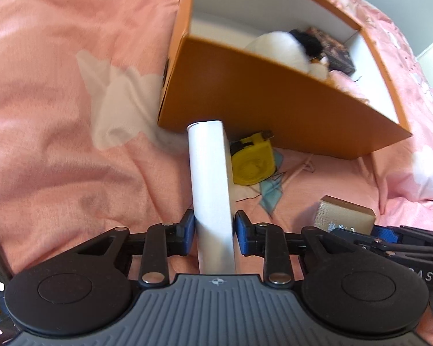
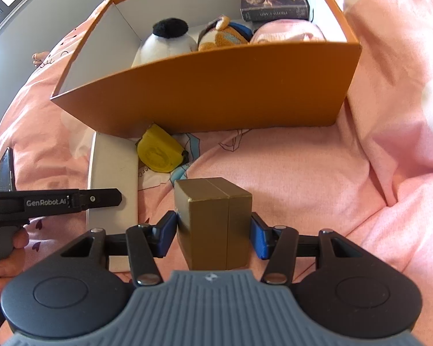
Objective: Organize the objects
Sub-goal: 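Grasp the long white box upright with the left tool, then lower the white box into the orange box and open the left tool while right carries the gold box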
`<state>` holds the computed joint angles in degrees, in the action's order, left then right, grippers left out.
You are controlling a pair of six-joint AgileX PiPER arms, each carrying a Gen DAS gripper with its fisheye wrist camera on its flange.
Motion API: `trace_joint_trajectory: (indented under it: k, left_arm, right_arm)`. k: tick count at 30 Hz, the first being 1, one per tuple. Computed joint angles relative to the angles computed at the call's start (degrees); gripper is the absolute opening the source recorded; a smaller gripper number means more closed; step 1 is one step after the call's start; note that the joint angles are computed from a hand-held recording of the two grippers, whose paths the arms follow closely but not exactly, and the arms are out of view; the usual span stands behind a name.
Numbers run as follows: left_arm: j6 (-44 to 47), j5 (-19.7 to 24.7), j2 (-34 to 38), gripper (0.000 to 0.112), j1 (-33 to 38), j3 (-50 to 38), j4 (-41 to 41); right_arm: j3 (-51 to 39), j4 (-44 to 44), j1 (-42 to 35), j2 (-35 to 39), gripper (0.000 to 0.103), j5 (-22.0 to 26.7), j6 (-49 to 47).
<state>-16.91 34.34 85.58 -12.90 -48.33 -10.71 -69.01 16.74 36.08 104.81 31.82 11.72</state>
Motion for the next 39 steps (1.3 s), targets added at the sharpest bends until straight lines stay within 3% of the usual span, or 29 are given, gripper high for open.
trace_joint_trajectory:
  k: [6, 17, 23, 31, 39]
  left_arm:
    - [-2.1, 1.1, -4.2, 0.031, -3.0, -1.3, 3.7]
    - [0.7, 3.9, -9.0, 0.031, -4.7, -7.3, 2.8]
    - [6.7, 7.0, -8.1, 0.031, -0.7, -15.1, 0.1]
    - [9.2, 12.6, 3.3, 0.031, 3.4, -33.8, 2.0]
    - [5.2, 28.0, 24.3, 0.031, 0.3, -57.6, 13.4]
  right_arm:
    - [0.9, 1.5, -0.4, -2.9, 0.055, -0.4, -1.7]
    - [-1.9, 6.2, -2.9, -8.5, 0.055, 0.4, -8.6]
    - [-6.9, 6.8, -4.2, -9.0, 0.055, 0.8, -11.4]
    - [-15.2, 8.0, -6.9, -6.3, 0.055, 1.6, -13.9]
    - [-23.7, 8.0, -9.7, 0.1, 0.055, 3.3, -12.9]
